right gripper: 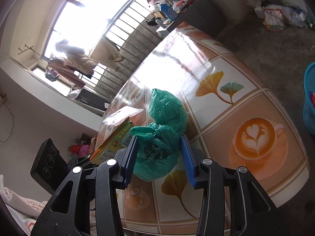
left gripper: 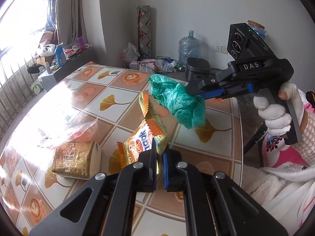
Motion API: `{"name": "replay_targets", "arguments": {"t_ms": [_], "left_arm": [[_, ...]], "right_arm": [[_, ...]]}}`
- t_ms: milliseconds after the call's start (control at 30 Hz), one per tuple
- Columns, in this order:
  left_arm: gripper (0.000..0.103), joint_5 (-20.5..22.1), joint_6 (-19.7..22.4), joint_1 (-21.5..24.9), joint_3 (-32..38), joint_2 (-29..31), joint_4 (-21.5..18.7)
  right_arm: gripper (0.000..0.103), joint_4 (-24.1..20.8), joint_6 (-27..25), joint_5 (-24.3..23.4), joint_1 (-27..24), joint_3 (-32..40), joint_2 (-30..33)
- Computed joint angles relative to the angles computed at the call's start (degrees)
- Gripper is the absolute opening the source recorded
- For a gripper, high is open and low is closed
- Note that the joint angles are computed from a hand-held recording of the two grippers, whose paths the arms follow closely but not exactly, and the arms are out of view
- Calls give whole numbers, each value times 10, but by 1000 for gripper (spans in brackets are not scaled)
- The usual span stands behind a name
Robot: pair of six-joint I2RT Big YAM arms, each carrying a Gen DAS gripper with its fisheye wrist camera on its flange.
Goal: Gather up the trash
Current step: 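Grasp the green plastic bag with the right tool while the left tool grasps the Enaak snack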
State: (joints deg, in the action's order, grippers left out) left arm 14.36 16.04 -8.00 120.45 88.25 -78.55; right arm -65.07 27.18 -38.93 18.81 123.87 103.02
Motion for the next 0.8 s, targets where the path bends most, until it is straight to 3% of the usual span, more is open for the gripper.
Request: {"name": "replay_targets", "arguments": {"t_ms": [433,533,700,800], "left_arm": [[4,-19,-120,-29,133,81,-49],[4,-17,-136,-31,159,97,-68],[4,-21,-149,-33,179,110,-81],[4,-19,-155,-32,182,113,-85]], "right_arm": [[39,26,23,6,-8,-47,-30],[31,23,23,3,-9,-44,-29],[32,-5,12,15,-9,-27,-20],[38,-14,11,15,-7,-19,-18]]}}
